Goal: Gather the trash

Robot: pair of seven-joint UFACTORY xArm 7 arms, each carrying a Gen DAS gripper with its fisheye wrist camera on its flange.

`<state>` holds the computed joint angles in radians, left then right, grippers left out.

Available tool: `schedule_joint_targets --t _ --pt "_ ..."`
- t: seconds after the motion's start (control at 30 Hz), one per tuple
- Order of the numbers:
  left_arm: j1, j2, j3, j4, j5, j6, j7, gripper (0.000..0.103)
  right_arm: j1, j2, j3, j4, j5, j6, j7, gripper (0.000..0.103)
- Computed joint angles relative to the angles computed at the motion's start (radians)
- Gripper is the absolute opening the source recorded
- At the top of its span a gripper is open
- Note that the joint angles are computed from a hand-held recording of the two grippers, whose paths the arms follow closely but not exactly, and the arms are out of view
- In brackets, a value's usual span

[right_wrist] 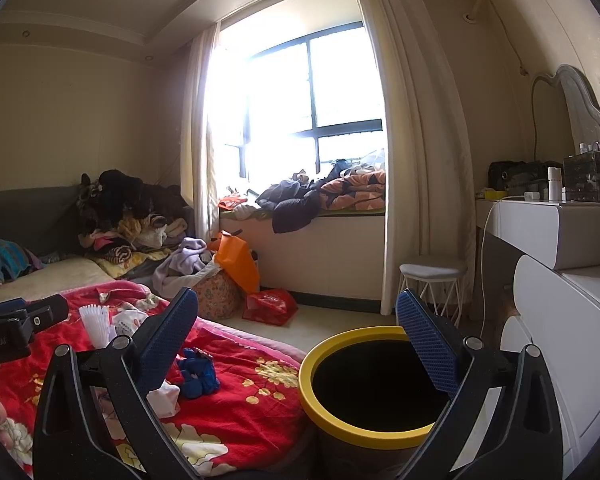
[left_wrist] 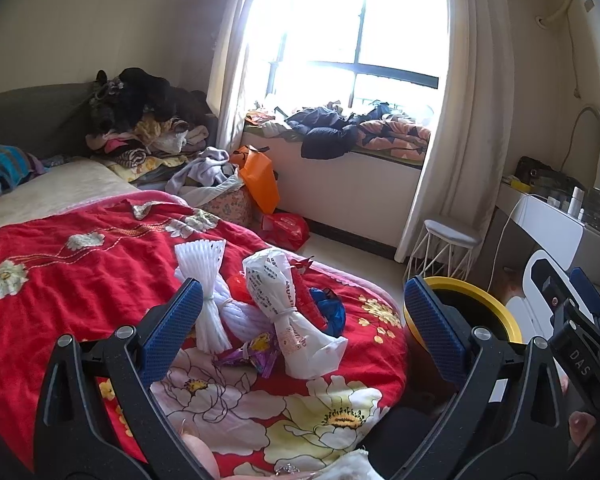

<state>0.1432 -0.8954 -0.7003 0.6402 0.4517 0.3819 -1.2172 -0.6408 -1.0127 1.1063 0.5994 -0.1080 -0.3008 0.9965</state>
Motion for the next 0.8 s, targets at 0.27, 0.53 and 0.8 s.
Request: schedule_joint_targets --t 0.27,0.53,0.8 --pt "-0.001 0.001 0.002 0.0 0.003 0.001 -0.001 0.093 0.001 0.003 -0.001 0.0 -0.001 -0.002 0.0 0.097" --pt "-0.003 0.002 0.004 0.0 0.004 0.002 -0.001 0.093 0.011 0.007 -0.009 -0.001 -0.003 0.005 -0.003 0.097" --pt "-0.003 0.007 -0.004 0.009 0.005 0.01 -0.008 0.093 0.008 0.01 -0.006 -0.002 -0.002 -0.001 -0.003 0.097"
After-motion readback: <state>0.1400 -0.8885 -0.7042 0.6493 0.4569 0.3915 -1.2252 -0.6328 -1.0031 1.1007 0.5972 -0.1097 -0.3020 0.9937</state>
